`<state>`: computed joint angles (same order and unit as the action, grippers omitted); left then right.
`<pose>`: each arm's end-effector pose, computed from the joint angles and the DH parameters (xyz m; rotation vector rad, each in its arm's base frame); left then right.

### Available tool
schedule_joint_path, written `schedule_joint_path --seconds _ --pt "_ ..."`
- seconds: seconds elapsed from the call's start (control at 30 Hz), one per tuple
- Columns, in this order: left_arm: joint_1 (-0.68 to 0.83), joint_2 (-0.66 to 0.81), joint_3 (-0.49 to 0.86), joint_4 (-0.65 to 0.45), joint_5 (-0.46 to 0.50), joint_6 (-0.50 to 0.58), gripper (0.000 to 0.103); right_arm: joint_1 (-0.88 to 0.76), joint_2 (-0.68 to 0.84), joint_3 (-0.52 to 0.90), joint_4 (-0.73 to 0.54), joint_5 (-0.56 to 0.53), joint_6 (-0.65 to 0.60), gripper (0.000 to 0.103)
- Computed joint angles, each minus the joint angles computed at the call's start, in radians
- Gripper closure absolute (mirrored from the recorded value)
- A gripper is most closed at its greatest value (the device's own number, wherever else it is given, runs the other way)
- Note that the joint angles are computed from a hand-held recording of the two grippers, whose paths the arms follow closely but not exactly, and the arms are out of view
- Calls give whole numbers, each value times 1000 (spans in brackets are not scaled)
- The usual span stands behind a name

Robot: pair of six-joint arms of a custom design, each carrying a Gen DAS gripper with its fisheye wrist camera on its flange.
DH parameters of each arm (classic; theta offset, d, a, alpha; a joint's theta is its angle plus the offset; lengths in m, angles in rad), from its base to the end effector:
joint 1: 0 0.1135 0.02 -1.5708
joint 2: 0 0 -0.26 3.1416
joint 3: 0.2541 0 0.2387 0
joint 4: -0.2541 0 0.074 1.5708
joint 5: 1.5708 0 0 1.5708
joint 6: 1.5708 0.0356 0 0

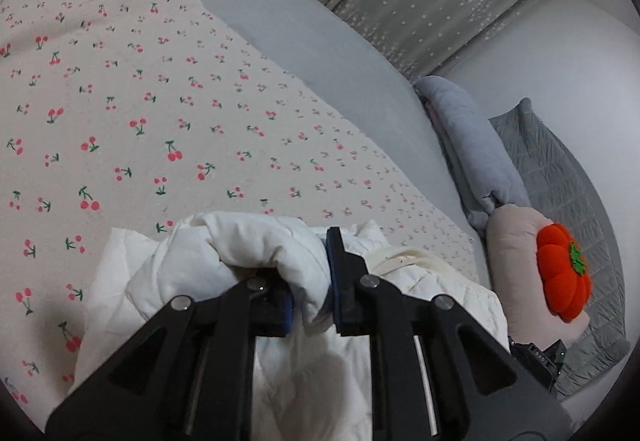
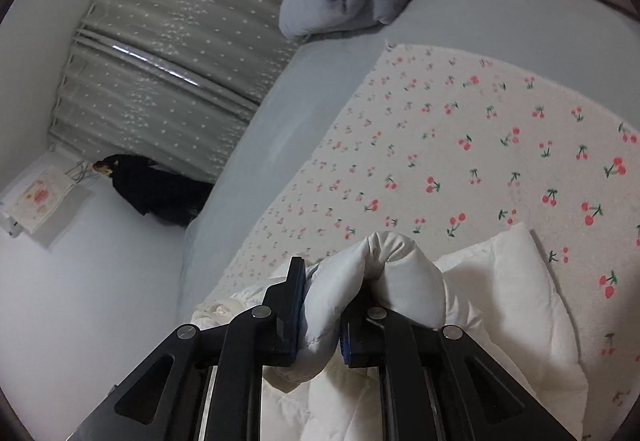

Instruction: Fold large clothes

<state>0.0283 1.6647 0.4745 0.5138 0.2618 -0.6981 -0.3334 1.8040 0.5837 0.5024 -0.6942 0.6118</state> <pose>0.2706 -0.0016 0.1123 -0.6807 2.1993 -0.6479 0.2835 -0.0741 0.1034 0.6875 2.1485 0.9378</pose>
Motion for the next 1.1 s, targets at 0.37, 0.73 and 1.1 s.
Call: schedule_joint_path --seconds 0.37,0.73,1.1 --pt "27 25 -30 67 78 19 73 -64 182 58 110 -187 -63 67" --pt "-328 -407 11 -282 -394 100 19 217 -453 -125 -113 360 -309 24" --pt "-474 181 314 -293 -568 217 5 556 35 155 -207 825 -488 20"
